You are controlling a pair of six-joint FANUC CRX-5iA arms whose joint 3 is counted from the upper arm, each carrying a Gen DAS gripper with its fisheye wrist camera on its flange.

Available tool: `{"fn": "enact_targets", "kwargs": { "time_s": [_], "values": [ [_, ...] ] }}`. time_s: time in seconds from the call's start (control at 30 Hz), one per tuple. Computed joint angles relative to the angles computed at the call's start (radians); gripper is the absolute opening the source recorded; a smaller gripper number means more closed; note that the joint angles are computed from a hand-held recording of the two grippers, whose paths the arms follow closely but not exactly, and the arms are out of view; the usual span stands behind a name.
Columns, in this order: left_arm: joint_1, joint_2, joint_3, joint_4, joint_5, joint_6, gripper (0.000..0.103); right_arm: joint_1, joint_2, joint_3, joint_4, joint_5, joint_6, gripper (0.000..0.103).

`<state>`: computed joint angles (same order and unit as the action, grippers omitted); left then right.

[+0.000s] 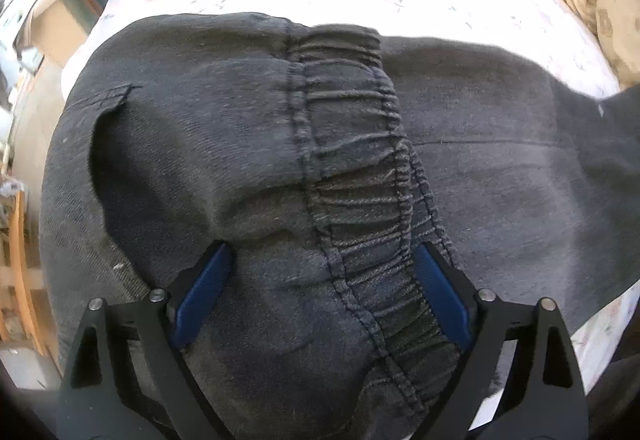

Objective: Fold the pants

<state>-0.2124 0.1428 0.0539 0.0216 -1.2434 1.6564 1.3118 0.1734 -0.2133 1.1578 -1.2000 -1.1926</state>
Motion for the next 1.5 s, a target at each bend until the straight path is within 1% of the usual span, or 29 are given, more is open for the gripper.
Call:
{"fn": "enact_targets", "kwargs": {
  "time_s": [0.07,0.1,0.23,0.33,0.37,0.43,0.5,0.53,0.6,0.67,0.7,0.73,0.77,0.8,0.83,0.87,0.97,1.03,1.07,1.1,1.13,1.17,1.2,1.27,1.3,1.37,1.43,1.47,1.5],
  "values": [
    [0.037,-0.013,-0.011,0.066,-0.006,-0.003,0.087,-0.01,0.02,0.033,0.018,0.033,0.06,0.01],
    [0.049,-0.018,-0.014,0.09,-0.007,-0.006,0.087,-0.018,0.038,0.065,0.02,0.052,0.118,0.01],
    [0.093,-0.061,-0.031,0.142,-0.007,-0.026,0.087,-0.04,0.087,0.149,0.058,0.142,0.24,0.01],
    [0.12,-0.108,-0.05,0.128,0.002,-0.018,0.087,-0.056,0.134,0.225,0.082,0.245,0.319,0.01],
    [0.13,-0.124,-0.055,0.112,0.003,-0.015,0.087,-0.057,0.161,0.269,0.076,0.292,0.356,0.01],
    [0.147,-0.136,-0.061,0.106,-0.003,-0.004,0.087,-0.055,0.204,0.333,0.066,0.344,0.414,0.01],
    [0.182,-0.144,-0.075,0.132,-0.013,0.006,0.087,-0.053,0.272,0.425,0.036,0.424,0.5,0.01],
    [0.189,-0.146,-0.081,0.137,-0.012,0.007,0.087,-0.054,0.297,0.449,0.031,0.474,0.504,0.01],
    [0.198,-0.151,-0.089,0.126,-0.012,0.005,0.087,-0.042,0.365,0.535,-0.054,0.537,0.591,0.01],
    [0.21,-0.156,-0.095,0.117,-0.003,0.024,0.087,-0.022,0.44,0.631,-0.193,0.571,0.732,0.01],
    [0.213,-0.166,-0.109,0.114,0.009,0.039,0.087,-0.006,0.488,0.695,-0.314,0.58,0.834,0.01],
    [0.213,-0.169,-0.109,0.108,0.009,0.048,0.087,0.002,0.511,0.728,-0.385,0.58,0.891,0.01],
    [0.214,-0.17,-0.111,0.106,0.009,0.05,0.087,0.014,0.55,0.799,-0.502,0.546,0.997,0.011],
    [0.215,-0.17,-0.113,0.107,0.01,0.049,0.087,0.023,0.596,0.888,-0.608,0.471,1.1,0.014],
    [0.217,-0.17,-0.116,0.113,0.011,0.047,0.087,0.028,0.621,0.936,-0.665,0.426,1.152,0.015],
    [0.219,-0.168,-0.118,0.123,0.013,0.043,0.087,0.03,0.633,0.957,-0.703,0.404,1.186,0.015],
    [0.234,-0.172,-0.152,0.223,0.047,-0.007,0.087,0.027,0.632,0.983,-0.722,0.363,1.232,0.017],
    [0.222,-0.173,-0.155,0.262,0.068,-0.053,0.087,0.016,0.636,1.05,-0.816,0.309,1.319,0.027],
    [0.204,-0.166,-0.144,0.265,0.076,-0.081,0.087,0.009,0.63,1.065,-0.855,0.301,1.352,0.03],
    [0.19,-0.16,-0.133,0.265,0.076,-0.103,0.088,0.002,0.598,1.037,-0.898,0.317,1.376,0.038],
    [0.177,-0.151,-0.123,0.268,0.072,-0.123,0.088,0.002,0.569,0.997,-0.905,0.336,1.371,0.056],
    [0.161,-0.136,-0.109,0.272,0.066,-0.144,0.088,0.003,0.547,0.976,-0.913,0.324,1.367,0.065],
    [0.141,-0.116,-0.089,0.266,0.058,-0.158,0.088,0.0,0.512,0.937,-0.922,0.319,1.359,0.068],
    [0.104,-0.079,-0.052,0.255,0.043,-0.172,0.088,0.004,0.457,0.853,-0.888,0.321,1.3,0.067],
    [0.087,-0.064,-0.037,0.244,0.038,-0.171,0.088,0.01,0.421,0.785,-0.83,0.318,1.225,0.068],
    [0.043,-0.041,-0.006,0.2,0.038,-0.157,0.088,0.013,0.351,0.629,-0.704,0.343,1.017,0.068],
    [-0.01,-0.021,0.017,0.142,0.036,-0.18,0.089,0.007,0.285,0.476,-0.612,0.406,0.792,0.068],
    [-0.043,-0.012,0.038,0.078,0.034,-0.176,0.089,0.004,0.261,0.414,-0.559,0.432,0.689,0.068],
    [-0.078,-0.008,0.053,-0.002,0.038,-0.165,0.089,0.003,0.252,0.388,-0.532,0.425,0.631,0.068]
  ]
}}
